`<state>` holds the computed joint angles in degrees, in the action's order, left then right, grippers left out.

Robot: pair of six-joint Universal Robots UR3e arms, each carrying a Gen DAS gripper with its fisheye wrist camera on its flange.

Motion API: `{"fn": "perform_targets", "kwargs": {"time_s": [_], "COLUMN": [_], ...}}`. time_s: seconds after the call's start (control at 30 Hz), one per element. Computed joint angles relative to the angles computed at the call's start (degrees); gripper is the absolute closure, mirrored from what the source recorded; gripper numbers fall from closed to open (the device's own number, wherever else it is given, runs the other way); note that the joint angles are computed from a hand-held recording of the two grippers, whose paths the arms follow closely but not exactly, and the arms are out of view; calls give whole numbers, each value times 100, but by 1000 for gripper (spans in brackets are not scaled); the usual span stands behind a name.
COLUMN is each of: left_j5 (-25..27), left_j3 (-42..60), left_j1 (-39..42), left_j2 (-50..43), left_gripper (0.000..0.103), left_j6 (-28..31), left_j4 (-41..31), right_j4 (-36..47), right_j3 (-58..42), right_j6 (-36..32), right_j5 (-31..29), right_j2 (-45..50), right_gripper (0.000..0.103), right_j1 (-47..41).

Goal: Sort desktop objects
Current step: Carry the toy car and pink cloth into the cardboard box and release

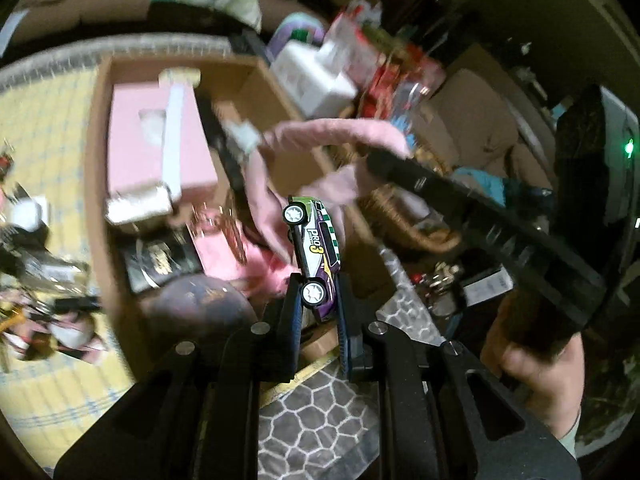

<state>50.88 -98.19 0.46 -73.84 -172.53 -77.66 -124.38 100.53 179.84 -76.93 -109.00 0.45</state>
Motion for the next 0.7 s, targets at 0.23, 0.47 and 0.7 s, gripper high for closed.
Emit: {"fn": "perform_targets", "kwargs": {"time_s": [0.23,0.47,0.7], "left_j5": [715,352,-182], "left_j3": [-528,-837,-503], "left_j1": [-880,-431,715], "left_j2": [-721,-273,677], "left_gripper": [89,45,31], "left_j6": [-724,-847,-32], "left_j4": [1356,1299,-210], "right_j4": [13,497,1388], "right_j3": [1311,1520,1367], "right_j6": [-521,-994,-1191], "right_j5": [24,72,453], "right_j2": [-294,-573,-1304], "right_gripper": [88,80,61], "right_j1": [-522,-576,-726]}}
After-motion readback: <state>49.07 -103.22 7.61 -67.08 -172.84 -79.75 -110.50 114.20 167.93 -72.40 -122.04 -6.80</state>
